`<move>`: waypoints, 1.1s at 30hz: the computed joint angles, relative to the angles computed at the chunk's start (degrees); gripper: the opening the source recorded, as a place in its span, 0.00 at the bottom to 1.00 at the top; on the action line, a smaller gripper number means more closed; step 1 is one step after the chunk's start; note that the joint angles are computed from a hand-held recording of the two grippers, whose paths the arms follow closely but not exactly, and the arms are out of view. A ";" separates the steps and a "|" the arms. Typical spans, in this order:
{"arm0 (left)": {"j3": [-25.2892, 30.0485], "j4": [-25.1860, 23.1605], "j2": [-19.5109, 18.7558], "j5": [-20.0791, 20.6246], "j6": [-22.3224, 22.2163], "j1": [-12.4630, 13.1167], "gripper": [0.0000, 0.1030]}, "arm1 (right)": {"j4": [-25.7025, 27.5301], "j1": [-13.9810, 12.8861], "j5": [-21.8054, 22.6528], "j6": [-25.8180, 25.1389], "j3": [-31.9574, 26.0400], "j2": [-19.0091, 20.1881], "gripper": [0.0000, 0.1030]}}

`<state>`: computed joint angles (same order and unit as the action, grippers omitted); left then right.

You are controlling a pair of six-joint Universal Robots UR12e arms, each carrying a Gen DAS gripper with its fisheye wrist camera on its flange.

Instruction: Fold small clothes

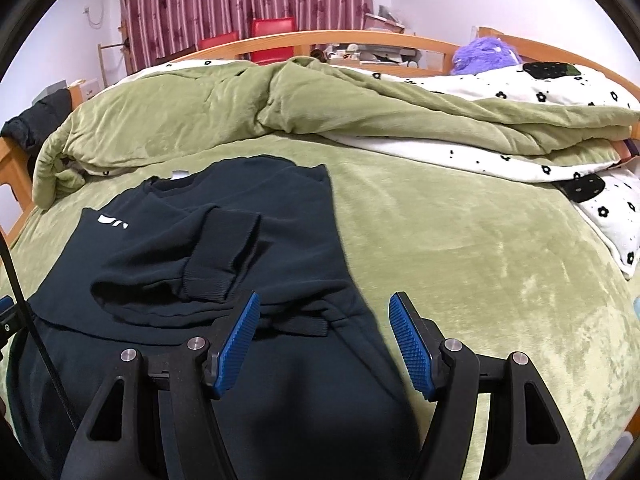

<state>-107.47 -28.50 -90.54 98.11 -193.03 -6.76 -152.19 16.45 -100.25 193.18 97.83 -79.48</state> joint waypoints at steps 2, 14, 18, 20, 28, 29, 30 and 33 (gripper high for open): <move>0.47 0.06 -0.59 -0.23 -0.41 -0.50 0.79 | 0.03 -0.55 0.07 0.41 0.27 -0.33 0.64; 3.65 -0.87 -4.56 -0.88 -1.47 -2.60 0.79 | -0.53 -3.90 1.05 2.48 1.90 -1.85 0.64; 4.79 -1.22 -5.73 -0.41 -1.40 -3.13 0.79 | -0.32 -4.93 1.40 3.20 2.29 -2.13 0.63; 5.32 -1.26 -6.24 -0.20 -1.34 -3.35 0.79 | -0.38 -5.44 2.00 3.67 2.50 -2.29 0.63; 7.81 -0.65 -8.57 -4.67 -0.65 -3.16 0.79 | -0.65 -6.79 3.64 5.28 2.97 -2.68 0.62; 8.30 -0.77 -8.98 -5.35 -0.48 -3.22 0.79 | -0.77 -6.92 3.91 5.50 3.00 -2.74 0.62; 8.88 -0.81 -9.48 -5.96 -0.24 -3.36 0.79 | -0.95 -7.05 4.21 5.74 3.06 -2.82 0.62; 11.02 -1.22 -11.31 -8.19 0.71 -3.95 0.79 | -1.38 -7.40 5.15 6.42 3.27 -3.06 0.62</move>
<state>-96.45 -29.71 -101.85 89.91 -192.32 -10.71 -153.58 9.06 -95.10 199.60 101.10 -82.54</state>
